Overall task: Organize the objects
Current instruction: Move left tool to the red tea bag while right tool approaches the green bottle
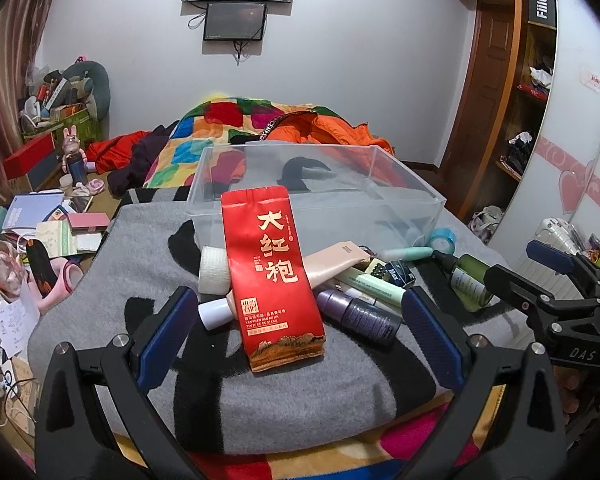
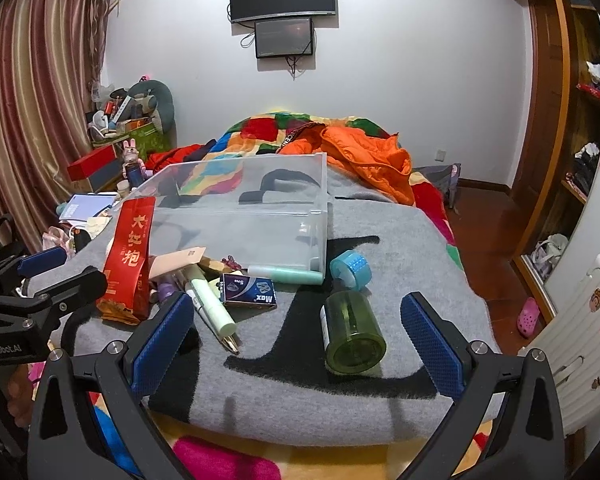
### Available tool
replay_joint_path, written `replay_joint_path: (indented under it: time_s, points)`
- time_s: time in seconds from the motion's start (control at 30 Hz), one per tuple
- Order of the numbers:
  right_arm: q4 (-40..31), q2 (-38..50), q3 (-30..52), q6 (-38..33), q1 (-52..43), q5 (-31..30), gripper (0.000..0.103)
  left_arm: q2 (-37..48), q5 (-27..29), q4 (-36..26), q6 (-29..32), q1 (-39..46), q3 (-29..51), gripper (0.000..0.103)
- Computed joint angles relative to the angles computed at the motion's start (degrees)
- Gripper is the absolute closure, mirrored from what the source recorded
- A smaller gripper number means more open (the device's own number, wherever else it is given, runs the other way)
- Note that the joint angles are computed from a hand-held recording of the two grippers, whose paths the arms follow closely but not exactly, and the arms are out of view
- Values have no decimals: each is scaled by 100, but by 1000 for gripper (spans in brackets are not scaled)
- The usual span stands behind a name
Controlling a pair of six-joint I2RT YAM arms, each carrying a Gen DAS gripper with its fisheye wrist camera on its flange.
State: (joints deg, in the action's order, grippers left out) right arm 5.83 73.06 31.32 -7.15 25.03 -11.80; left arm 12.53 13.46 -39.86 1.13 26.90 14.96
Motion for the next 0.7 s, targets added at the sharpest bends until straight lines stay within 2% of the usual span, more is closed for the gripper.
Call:
replay_joint_path:
  time_s: [0.7]
  points:
    - [-49, 56, 16, 6, -189, -233, 0, 240, 225, 75, 92, 242, -67, 0]
